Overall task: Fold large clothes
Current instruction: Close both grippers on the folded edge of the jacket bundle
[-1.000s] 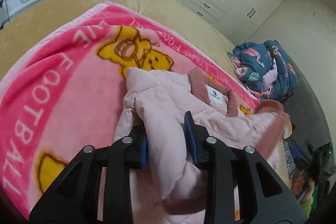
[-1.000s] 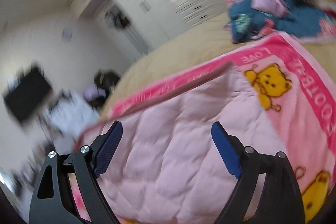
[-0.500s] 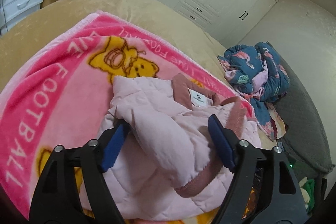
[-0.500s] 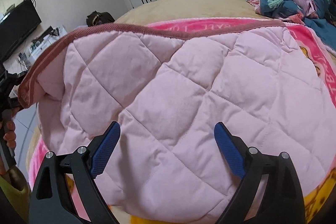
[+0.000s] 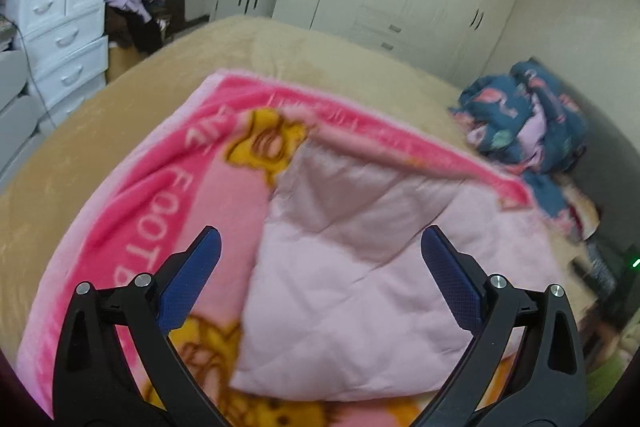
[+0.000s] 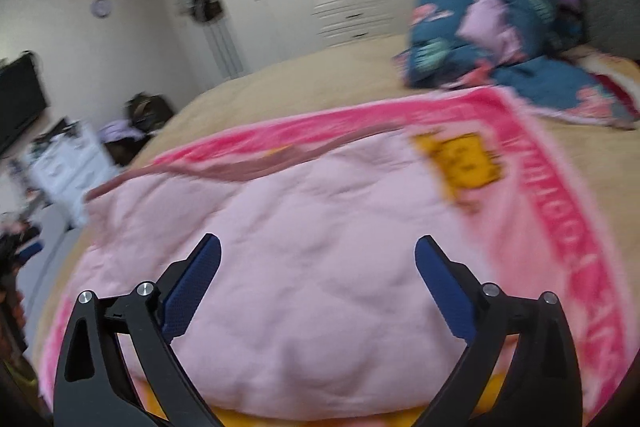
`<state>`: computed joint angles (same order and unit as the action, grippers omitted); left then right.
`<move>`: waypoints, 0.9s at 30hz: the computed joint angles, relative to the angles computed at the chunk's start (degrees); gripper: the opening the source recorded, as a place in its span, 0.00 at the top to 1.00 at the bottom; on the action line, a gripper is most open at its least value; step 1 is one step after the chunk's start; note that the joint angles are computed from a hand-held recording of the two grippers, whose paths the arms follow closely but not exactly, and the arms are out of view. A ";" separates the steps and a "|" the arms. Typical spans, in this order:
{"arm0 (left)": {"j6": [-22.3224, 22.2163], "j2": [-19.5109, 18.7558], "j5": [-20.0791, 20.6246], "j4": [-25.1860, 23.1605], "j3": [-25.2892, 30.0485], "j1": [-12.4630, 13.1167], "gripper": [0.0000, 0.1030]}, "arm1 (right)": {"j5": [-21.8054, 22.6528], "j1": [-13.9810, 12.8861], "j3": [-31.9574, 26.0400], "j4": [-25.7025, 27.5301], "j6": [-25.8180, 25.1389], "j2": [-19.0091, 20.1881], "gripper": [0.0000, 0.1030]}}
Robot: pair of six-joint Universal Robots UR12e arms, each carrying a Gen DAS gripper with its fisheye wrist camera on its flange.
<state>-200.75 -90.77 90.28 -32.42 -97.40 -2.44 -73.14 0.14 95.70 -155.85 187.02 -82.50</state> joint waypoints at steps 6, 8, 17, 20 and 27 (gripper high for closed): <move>0.15 -0.16 -2.01 -1.70 -3.06 0.78 0.09 | -5.89 -1.22 -0.71 3.32 -3.55 1.30 0.05; 1.15 -0.39 -1.84 -0.47 -3.90 0.56 0.09 | -6.41 -1.08 -1.25 4.28 -5.59 2.22 0.05; 2.57 -1.97 -5.82 -0.35 -4.64 0.14 0.09 | -5.12 -0.27 -4.30 8.78 -9.18 5.64 0.07; 2.74 -2.14 -4.75 1.46 -5.04 -0.30 0.20 | -4.33 -0.16 -3.61 7.89 -9.76 5.63 0.45; 7.80 -2.45 1.57 2.52 -2.96 -2.31 0.88 | -4.61 -0.05 -0.18 -2.41 -7.25 3.70 0.86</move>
